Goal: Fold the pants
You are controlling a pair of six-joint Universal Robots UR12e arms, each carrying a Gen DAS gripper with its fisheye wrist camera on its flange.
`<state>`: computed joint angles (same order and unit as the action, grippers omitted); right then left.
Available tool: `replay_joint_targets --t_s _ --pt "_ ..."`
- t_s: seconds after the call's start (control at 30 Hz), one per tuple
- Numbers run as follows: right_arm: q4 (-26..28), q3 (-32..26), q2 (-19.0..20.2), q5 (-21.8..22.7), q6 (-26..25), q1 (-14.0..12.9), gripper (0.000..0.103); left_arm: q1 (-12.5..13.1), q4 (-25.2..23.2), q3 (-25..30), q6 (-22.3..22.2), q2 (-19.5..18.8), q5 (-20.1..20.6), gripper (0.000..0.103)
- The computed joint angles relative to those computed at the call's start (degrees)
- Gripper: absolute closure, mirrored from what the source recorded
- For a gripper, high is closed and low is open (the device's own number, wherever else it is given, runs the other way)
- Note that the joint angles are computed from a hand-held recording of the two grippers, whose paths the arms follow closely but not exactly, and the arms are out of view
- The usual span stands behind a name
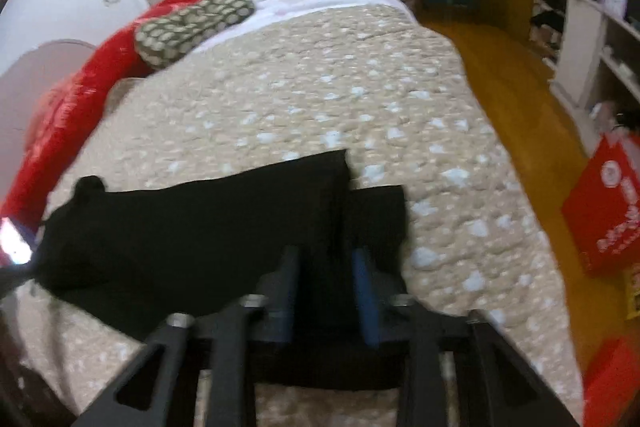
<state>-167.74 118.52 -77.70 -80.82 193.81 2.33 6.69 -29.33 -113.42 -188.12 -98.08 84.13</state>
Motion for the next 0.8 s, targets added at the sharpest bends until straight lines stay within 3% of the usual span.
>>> replay_joint_targets --t_s 0.13,0.17,0.23,0.3,0.47,0.53,0.57,0.67,0.73,0.8 --pt "-4.9 2.8 -3.9 5.3 -0.4 -1.7 0.096 0.3 0.6 -0.3 0.3 0.5 0.0 0.079" --pt "-6.2 3.5 -5.4 4.6 -0.6 -2.0 0.096 0.4 0.9 -0.4 0.0 0.7 0.0 0.079" --pt "-6.8 4.3 -7.2 3.5 -0.9 -2.4 0.096 0.7 1.4 -0.6 -0.5 0.9 -0.3 0.069" --pt "-5.0 4.2 -7.5 3.7 -1.1 -2.8 0.097 0.9 2.8 -0.9 -1.4 0.9 -1.0 0.052" --pt "5.6 0.4 -2.6 -3.3 -2.5 -0.3 0.096 0.0 2.4 -0.7 0.0 0.4 -0.4 0.052" --pt "6.2 0.2 -1.9 -4.5 -2.4 0.1 0.093 -0.3 2.3 -0.5 0.8 0.1 0.6 0.052" --pt "6.1 0.1 -2.1 -5.4 -2.5 0.3 0.085 -0.5 2.3 -0.5 1.2 -0.1 1.4 0.052" --pt "5.9 -0.4 -3.4 -13.1 -4.1 2.5 0.082 -0.8 3.7 -0.6 0.8 -0.6 3.4 0.052" --pt "4.0 -0.6 -4.1 -11.1 -4.6 2.7 0.081 -0.7 3.8 -0.5 0.5 -0.8 3.7 0.052" --pt "2.1 -1.3 -3.8 -3.7 -5.4 2.6 0.079 -0.4 4.3 -0.4 0.4 -1.0 3.6 0.052"
